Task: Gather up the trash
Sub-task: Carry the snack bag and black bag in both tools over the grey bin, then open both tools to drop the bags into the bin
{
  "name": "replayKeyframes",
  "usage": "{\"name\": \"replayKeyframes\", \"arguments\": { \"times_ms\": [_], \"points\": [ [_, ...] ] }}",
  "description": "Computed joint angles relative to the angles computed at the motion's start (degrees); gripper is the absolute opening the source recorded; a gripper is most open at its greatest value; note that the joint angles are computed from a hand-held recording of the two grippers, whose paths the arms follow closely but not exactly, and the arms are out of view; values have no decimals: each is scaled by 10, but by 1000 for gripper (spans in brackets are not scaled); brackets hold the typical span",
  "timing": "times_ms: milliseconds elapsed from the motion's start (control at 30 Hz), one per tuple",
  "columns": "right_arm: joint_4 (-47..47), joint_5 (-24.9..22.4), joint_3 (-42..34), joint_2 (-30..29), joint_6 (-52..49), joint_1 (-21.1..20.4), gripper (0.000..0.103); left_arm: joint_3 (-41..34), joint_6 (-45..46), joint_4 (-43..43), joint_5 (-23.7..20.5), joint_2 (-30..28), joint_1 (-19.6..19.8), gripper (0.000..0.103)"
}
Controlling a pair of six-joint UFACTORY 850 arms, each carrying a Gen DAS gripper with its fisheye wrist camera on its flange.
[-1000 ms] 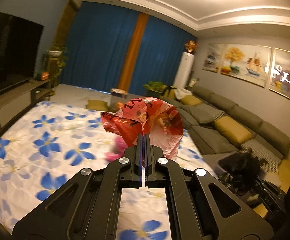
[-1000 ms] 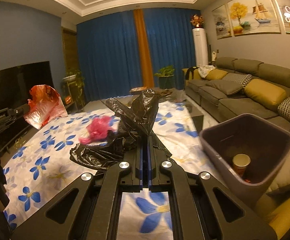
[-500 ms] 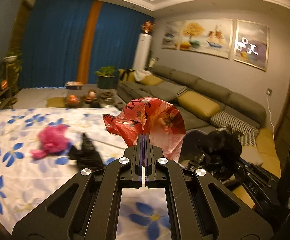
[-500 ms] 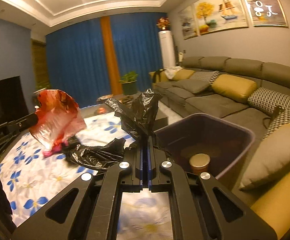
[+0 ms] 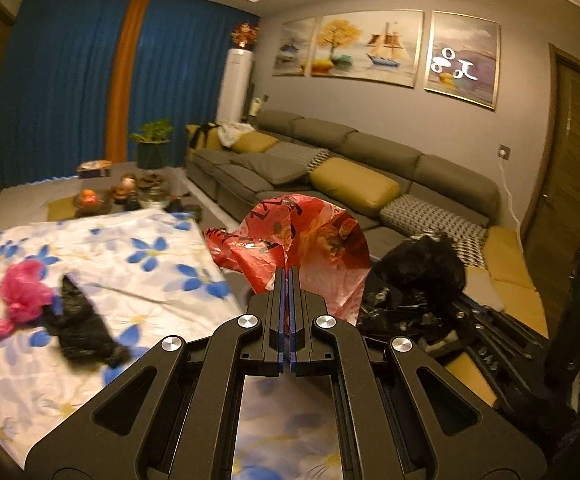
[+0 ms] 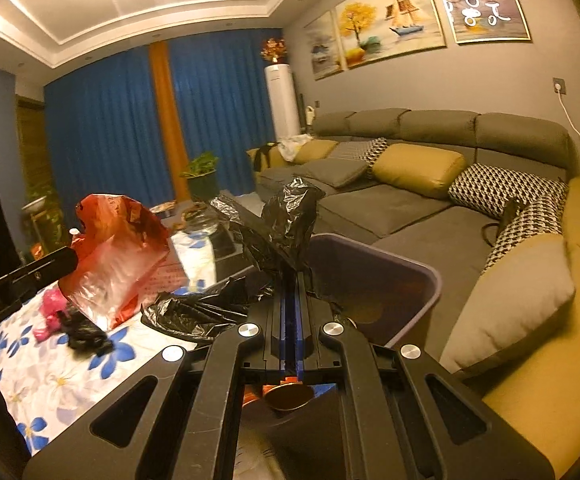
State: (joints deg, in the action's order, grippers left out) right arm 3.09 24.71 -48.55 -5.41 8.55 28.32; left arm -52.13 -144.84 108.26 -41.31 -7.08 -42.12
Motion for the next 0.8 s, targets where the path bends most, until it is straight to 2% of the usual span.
{"name": "replayKeyframes", "arguments": {
  "times_ms": [300, 600, 700, 733, 800],
  "points": [
    [30, -11, -40, -44, -22, -17, 4, -59, -63, 83, 90, -70, 44, 0],
    [26, -17, -57, -68, -26, -20, 5, -79, -106, 131, 142, -103, 63, 1],
    [-3, -27, -68, -77, -3, -25, 5, -80, -162, 186, 165, -108, 74, 7],
    [-3, -28, -70, -78, -1, -25, 8, -79, -172, 196, 167, -108, 75, 13],
    [-6, -31, -71, -78, 3, -26, 9, -77, -172, 196, 161, -108, 73, 33]
  ]
}}
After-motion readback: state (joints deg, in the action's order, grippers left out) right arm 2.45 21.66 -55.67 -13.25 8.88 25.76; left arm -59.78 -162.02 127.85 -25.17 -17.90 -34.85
